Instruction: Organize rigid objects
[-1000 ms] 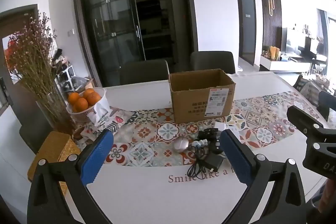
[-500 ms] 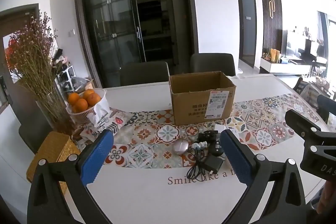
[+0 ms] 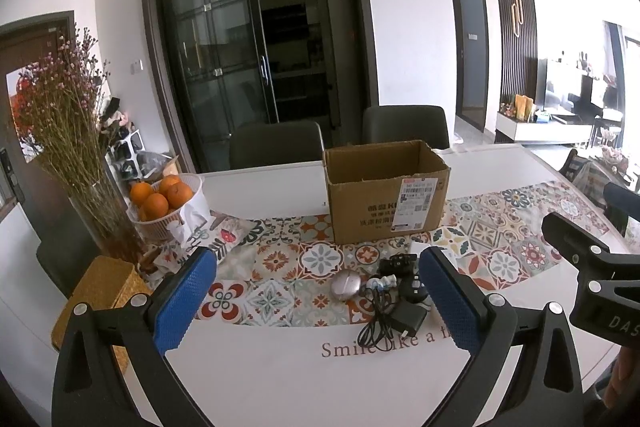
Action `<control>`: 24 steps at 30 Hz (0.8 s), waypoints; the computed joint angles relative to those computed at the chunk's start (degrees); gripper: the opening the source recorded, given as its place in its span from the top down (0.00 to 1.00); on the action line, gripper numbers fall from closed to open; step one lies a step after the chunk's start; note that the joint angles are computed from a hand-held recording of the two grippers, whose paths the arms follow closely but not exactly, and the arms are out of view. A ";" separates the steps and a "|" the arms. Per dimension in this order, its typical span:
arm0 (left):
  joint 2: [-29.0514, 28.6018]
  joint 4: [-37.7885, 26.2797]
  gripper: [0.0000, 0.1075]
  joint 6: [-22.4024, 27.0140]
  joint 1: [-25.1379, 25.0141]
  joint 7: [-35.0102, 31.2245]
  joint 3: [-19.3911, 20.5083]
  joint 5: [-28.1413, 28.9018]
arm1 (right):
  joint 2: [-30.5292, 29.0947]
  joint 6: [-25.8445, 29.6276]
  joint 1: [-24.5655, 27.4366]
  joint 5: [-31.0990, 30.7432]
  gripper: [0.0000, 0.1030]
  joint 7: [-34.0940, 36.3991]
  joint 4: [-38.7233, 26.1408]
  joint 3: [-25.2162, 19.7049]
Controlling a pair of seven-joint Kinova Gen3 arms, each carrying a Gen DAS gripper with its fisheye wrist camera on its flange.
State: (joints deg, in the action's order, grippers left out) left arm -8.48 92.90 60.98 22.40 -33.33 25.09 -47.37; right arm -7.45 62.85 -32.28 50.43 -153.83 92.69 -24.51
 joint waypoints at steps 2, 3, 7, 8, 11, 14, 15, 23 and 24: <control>0.05 -0.10 0.04 0.35 0.08 0.10 0.15 -0.12 | -0.02 -0.16 -0.01 -0.11 0.04 0.09 0.01 0.08; 0.05 -0.08 0.04 0.36 0.14 0.15 0.16 -0.16 | 0.14 -0.16 0.01 -0.07 0.04 0.09 -0.04 0.08; 0.09 -0.14 0.04 0.34 0.20 0.13 0.07 -0.14 | 0.02 -0.15 -0.06 -0.10 0.04 0.05 0.04 0.14; 0.09 -0.12 0.04 0.43 0.25 0.15 0.11 -0.21 | -0.04 -0.12 -0.05 -0.09 0.04 -0.08 0.07 0.11; 0.05 -0.05 0.04 0.38 0.33 0.21 0.06 -0.19 | -0.04 -0.19 -0.03 -0.08 0.04 -0.05 0.13 0.15; 0.18 -0.09 0.04 0.41 0.35 0.29 0.11 -0.41 | 0.00 -0.19 0.01 -0.03 0.04 -0.09 0.12 0.11; 0.07 0.02 0.04 0.43 0.40 0.45 0.10 -0.39 | 0.04 -0.22 0.01 -0.08 0.04 -0.06 0.07 0.13; 0.13 -0.01 0.04 0.42 0.50 0.41 0.00 -0.41 | 0.20 -0.22 -0.02 0.02 0.04 -0.19 0.08 0.12; 0.16 0.01 0.04 0.57 0.53 0.61 0.14 -0.53 | 0.19 -0.19 -0.05 0.08 0.04 -0.35 0.10 0.12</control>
